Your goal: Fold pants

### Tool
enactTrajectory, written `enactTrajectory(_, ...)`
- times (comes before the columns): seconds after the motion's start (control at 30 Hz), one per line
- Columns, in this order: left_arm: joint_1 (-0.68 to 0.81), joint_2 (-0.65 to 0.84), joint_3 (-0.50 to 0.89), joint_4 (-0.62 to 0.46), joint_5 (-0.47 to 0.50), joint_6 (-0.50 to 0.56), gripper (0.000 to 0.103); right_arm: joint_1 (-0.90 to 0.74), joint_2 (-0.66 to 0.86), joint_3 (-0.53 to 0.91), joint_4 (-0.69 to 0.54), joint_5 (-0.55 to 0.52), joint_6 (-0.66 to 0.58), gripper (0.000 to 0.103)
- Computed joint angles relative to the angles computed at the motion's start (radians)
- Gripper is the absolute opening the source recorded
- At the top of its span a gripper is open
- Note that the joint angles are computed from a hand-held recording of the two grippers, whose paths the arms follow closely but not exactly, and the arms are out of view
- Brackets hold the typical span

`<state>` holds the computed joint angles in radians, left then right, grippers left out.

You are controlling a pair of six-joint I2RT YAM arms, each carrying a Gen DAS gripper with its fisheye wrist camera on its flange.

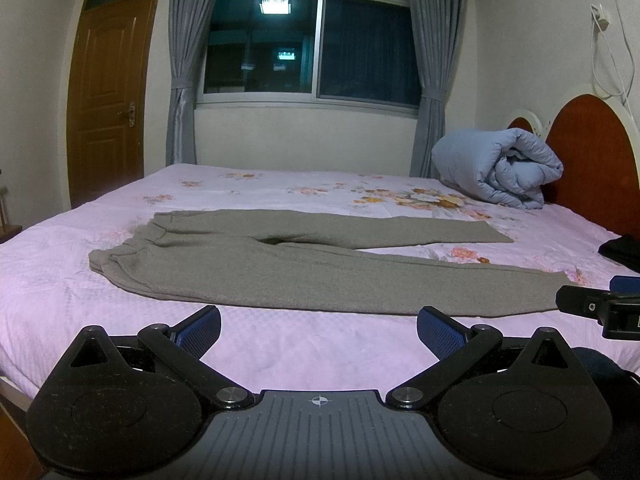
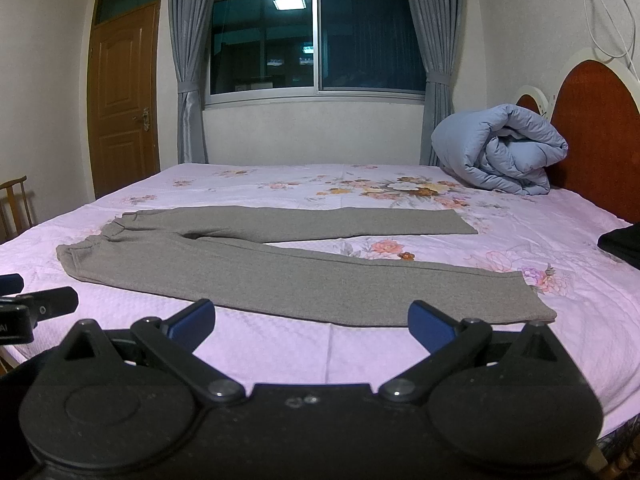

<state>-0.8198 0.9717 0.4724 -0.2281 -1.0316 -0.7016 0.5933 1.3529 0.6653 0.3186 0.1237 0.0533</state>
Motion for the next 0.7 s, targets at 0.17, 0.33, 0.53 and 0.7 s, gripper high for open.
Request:
enactTrajectory(0.17, 0.000, -0.001, -0.001, 0.002, 0.000, 0.001, 0.103, 0.003, 0.002, 0.001, 0.000, 0.002, 0.000, 0.097)
enactTrajectory(0.33, 0.032, -0.049, -0.008, 0.000, 0.043, 0.011, 0.103, -0.009, 0.009, 0.002, -0.001, -0.019, 0.003, 0.097)
enactTrajectory(0.53, 0.318, -0.172, -0.039, 0.079, 0.258, 0.157, 0.103, -0.088, 0.103, 0.122, 0.006, -0.123, 0.007, 0.097)
enactTrajectory(0.7, 0.782, -0.048, 0.045, 0.251, 0.586, 0.435, 0.103, -0.170, 0.309, 0.460, -0.120, -0.194, 0.006, 0.097)
